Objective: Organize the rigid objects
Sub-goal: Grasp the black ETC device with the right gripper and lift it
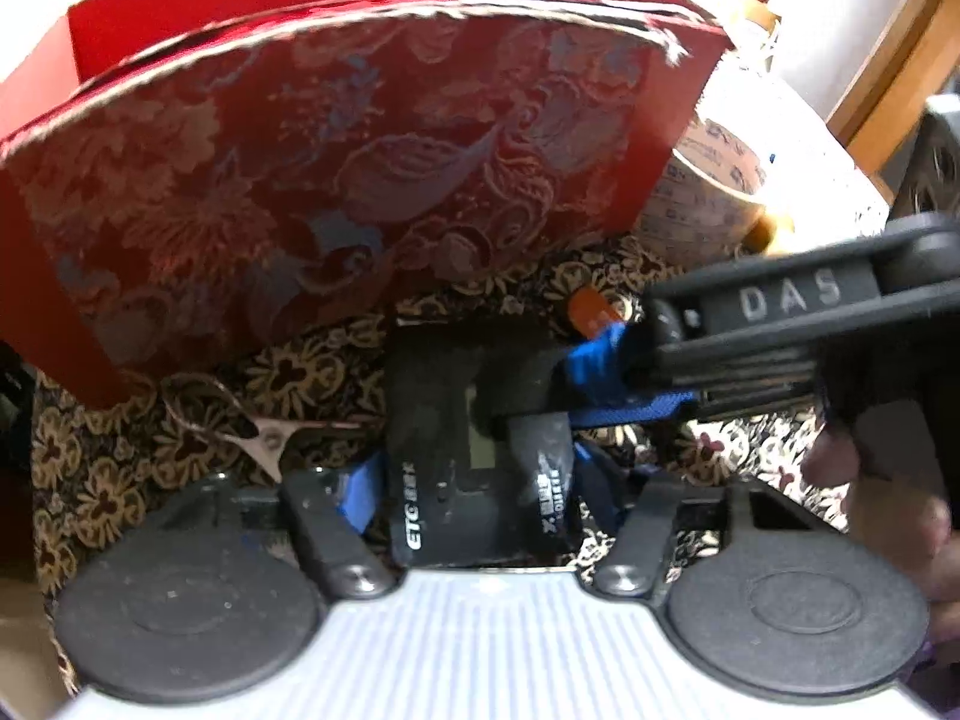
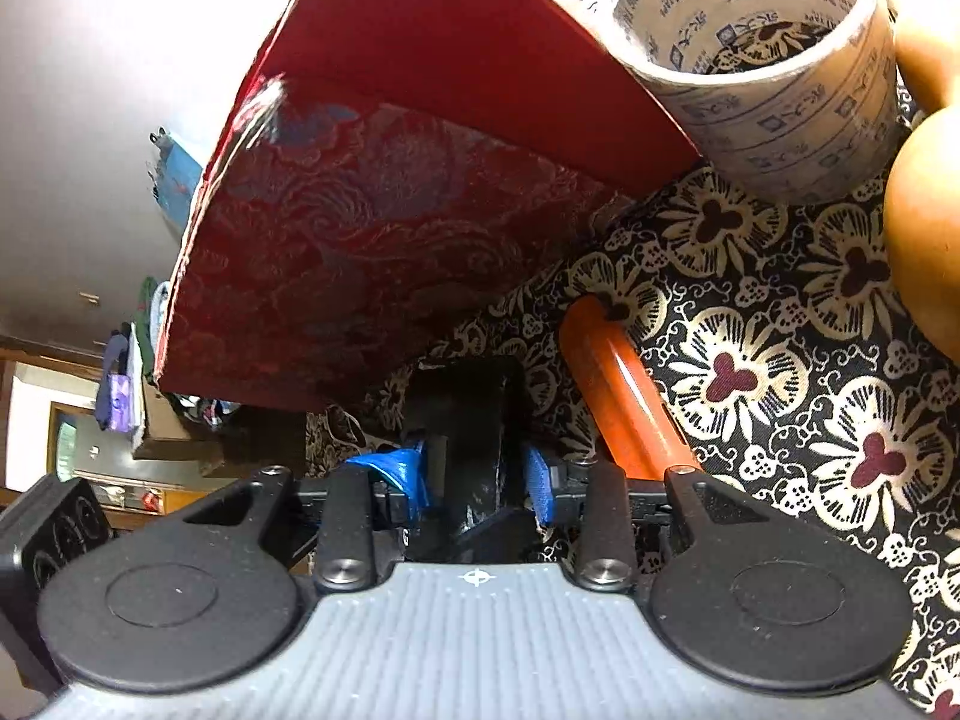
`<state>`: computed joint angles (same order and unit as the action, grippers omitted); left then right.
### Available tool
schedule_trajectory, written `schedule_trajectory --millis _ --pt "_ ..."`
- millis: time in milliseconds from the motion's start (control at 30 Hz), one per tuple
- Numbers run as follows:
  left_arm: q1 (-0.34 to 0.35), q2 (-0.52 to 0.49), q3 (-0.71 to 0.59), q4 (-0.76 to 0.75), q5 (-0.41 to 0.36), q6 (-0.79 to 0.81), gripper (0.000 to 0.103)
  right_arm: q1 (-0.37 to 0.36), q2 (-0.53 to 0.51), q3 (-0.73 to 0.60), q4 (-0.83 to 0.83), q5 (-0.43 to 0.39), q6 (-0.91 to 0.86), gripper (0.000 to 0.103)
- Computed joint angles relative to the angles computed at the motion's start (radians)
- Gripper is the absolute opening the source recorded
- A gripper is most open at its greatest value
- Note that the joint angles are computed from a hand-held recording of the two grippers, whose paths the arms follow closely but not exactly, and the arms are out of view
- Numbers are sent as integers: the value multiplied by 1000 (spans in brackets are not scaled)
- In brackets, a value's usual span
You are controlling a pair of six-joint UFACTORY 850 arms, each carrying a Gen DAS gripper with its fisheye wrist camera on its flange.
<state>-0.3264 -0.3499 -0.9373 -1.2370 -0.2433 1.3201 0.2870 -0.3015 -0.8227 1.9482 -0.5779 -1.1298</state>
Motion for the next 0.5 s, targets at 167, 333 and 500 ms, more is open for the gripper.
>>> schedule_trajectory --millis 167,333,500 --pt "77 -34 -40 -31 -191 -57 62 -22 -10 8 -5 -57 11 19" --pt "115 -45 -50 -48 -309 -83 63 -45 -13 15 -32 -111 53 21" --pt "116 9 -28 -62 -326 -31 63 -48 37 31 -35 -115 4 16"
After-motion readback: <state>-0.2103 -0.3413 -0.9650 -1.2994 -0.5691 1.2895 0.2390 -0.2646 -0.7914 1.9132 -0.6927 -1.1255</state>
